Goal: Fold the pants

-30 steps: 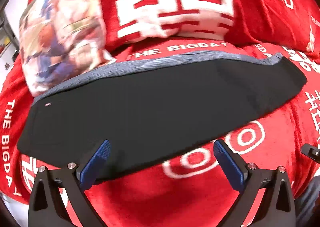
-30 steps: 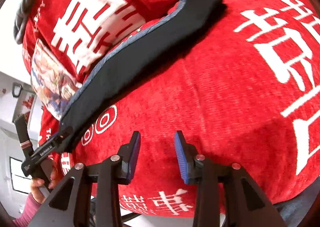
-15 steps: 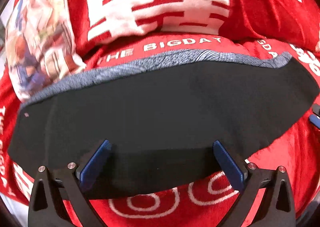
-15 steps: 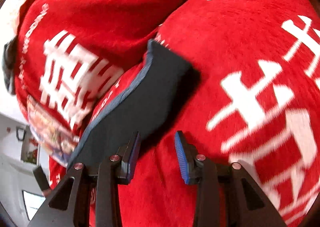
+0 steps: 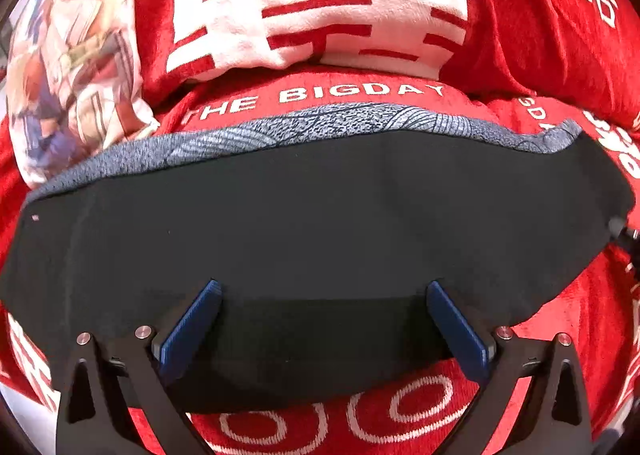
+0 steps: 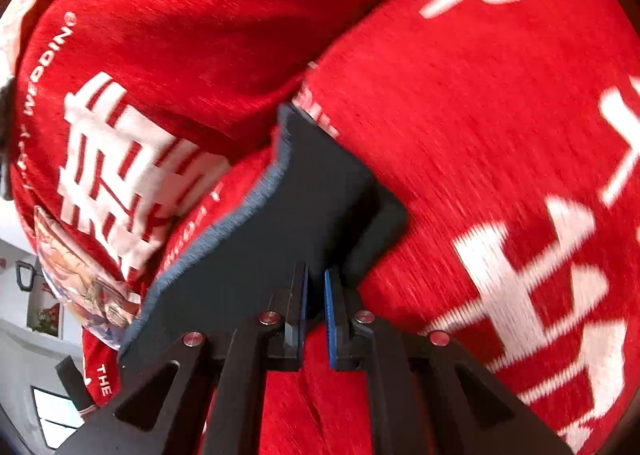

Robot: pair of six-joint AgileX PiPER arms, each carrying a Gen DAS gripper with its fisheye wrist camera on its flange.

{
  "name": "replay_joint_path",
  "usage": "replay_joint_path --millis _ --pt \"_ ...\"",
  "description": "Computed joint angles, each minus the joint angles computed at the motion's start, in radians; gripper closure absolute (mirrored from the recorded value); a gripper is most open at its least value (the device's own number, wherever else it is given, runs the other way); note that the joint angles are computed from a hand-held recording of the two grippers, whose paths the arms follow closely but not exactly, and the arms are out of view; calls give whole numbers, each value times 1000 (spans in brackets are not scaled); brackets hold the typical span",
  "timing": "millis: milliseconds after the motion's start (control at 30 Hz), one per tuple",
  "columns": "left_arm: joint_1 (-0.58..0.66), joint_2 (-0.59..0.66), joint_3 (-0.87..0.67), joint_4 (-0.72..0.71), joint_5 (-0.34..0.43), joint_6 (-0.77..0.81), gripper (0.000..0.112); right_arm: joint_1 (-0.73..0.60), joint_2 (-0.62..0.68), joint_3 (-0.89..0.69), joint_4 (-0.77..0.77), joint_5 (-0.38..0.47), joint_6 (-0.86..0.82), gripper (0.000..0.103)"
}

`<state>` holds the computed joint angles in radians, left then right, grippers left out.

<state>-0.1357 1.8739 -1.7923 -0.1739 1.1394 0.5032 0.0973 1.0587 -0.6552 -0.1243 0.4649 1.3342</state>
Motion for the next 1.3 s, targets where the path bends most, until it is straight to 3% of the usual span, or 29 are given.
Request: replay_joint_path --millis 67,200,367,533,800,867,1000,1133,1300 --pt "6 -6 8 -11 -1 22 9 27 -43 49 -17 -35 52 94" --pt "7 -10 14 -14 -4 34 9 126 -77 48 -138 45 181 91" --pt "2 -17 28 -4 -19 28 9 143 -98 86 -47 -31 147 90" --pt "3 -17 26 -2 -15 27 9 199 -82 90 -113 -64 246 89" --pt "0 -17 27 2 -17 24 9 210 -71 73 -147 -93 275 60" --pt "0 -14 21 2 -13 22 9 220 -63 65 -166 -100 293 58" --pt "1 -14 21 1 -13 23 9 198 -47 84 -7 -188 155 56" --pt "2 -13 20 -1 -11 24 9 199 -33 80 -36 -195 187 56" --pt "2 -14 22 -2 -12 26 9 166 8 64 77 -222 72 56"
